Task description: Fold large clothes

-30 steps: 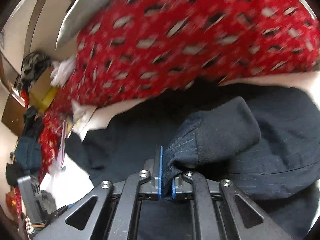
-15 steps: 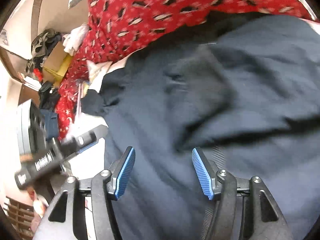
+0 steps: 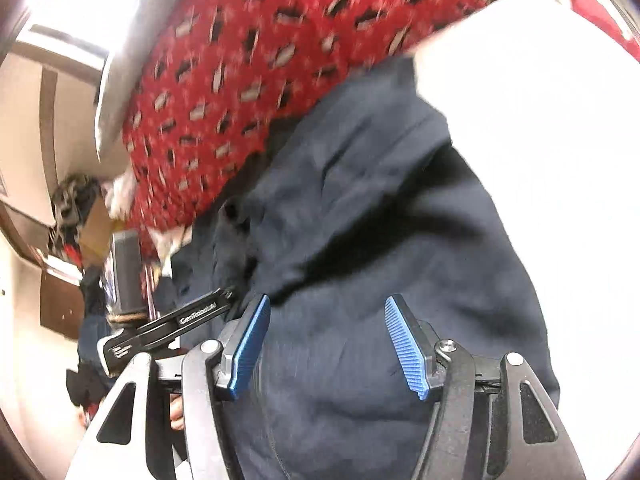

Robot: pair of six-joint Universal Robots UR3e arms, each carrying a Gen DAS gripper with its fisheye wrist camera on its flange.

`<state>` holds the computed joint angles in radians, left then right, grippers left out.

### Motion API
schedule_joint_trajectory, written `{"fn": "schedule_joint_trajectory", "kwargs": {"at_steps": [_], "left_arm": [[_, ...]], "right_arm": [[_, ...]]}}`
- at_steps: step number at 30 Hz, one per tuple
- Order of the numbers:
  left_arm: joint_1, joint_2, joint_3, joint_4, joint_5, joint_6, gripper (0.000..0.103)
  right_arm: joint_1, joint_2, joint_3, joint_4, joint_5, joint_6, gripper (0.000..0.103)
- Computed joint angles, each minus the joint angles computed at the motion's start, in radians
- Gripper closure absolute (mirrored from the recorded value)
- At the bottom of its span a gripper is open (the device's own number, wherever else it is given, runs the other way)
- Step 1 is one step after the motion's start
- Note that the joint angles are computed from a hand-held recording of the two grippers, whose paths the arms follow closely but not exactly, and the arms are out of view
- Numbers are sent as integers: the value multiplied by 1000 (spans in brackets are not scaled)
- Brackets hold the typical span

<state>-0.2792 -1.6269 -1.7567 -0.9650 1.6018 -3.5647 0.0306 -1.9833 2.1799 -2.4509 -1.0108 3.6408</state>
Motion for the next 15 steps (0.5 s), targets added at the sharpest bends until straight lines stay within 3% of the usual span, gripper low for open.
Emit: {"fn": "schedule_joint_trajectory", "kwargs": {"at_steps": [1, 3, 6, 7, 10, 14, 15], "left_arm": [[67, 74, -59, 28, -53, -10, 88], [141, 165, -124, 49, -62, -14, 88], [261, 250, -185, 20, -70, 25, 88], [323, 264, -204, -8, -126, 52, 88], [408, 305, -267, -49, -223, 94, 88], [385, 289, -284, -32, -224, 94, 88], [384, 292, -288, -25, -234, 100, 88]], "right_arm": [[-38, -34, 14, 7, 13, -12, 41], [-103, -79, 27, 24, 24, -30, 41], [-202, -119, 46, 37, 35, -39, 41], [-220, -110, 47, 23, 33, -30, 41], [-225, -19, 34, -57, 32, 13, 41], [-118, 208, -77, -124, -26, 40, 40], [-90, 254, -118, -100, -42, 33, 44]]}}
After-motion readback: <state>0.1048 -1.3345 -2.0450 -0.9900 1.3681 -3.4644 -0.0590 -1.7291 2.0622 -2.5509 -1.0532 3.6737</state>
